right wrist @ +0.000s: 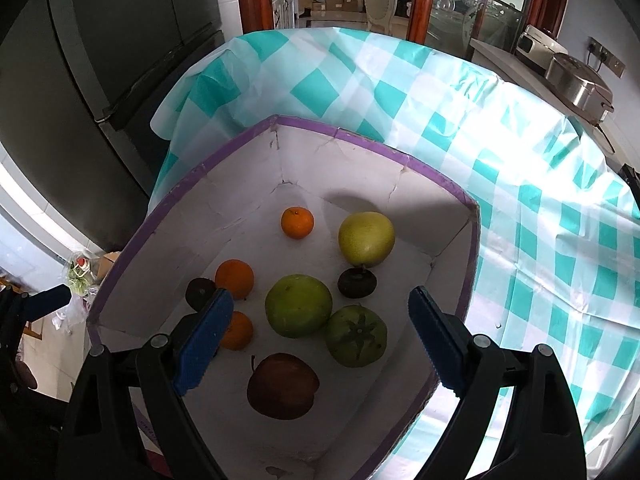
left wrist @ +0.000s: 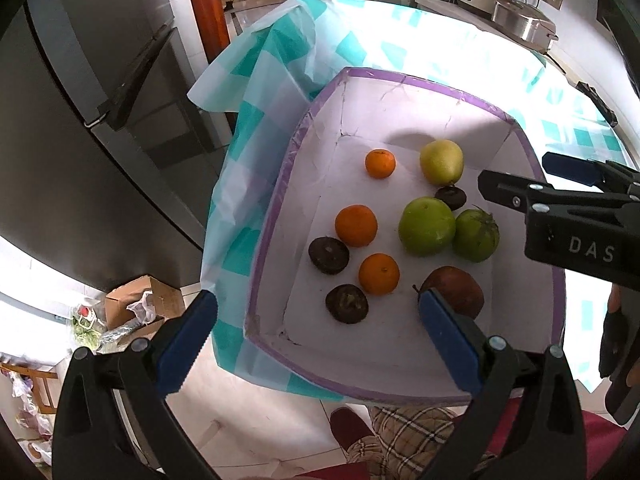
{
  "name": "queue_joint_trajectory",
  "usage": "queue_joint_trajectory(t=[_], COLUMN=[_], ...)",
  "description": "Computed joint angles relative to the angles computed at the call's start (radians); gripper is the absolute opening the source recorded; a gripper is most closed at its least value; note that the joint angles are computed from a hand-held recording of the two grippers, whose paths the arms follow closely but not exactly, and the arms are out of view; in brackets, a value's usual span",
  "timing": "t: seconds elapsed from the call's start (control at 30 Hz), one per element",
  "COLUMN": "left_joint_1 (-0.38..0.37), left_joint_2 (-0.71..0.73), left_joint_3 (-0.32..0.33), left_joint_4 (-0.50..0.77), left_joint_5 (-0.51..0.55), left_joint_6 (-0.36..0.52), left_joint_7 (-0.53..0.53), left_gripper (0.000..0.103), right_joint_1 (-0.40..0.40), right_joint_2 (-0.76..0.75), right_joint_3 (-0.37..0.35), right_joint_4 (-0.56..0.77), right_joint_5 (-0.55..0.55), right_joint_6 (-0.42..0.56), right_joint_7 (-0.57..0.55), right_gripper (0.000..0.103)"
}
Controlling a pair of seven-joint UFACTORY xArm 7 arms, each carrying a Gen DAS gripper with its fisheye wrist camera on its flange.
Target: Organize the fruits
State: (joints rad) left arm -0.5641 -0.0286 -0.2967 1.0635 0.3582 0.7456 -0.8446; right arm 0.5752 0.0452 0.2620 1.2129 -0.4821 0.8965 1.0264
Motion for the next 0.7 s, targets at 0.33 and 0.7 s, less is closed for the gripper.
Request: queue_joint_trajectory(t=[0.33,0.7], left_joint_1=[-0.024,-0.188], left_joint_2=[-0.011,0.145], left_joint_3=[0.012,-0.05], left_joint_4=[-0.007,0.259], left_joint_5=[-0.008,0.379], left_joint_6=[-0.02,0.324], left_joint_7=[-0.032,-0.277], left_gripper=[0.101,0.101], right_joint_1=[-0.002,-0.093], right_joint_2=[-0.034,-0.318], right_joint_3=[0.009,0.026], right_joint_4=[-0.032,-0.295], right_joint_5=[0.03,-0.001], right_joint_6=[-0.009,-0.142], right_joint_7=[-0.023,0.089], right_gripper=[0.087,0.087])
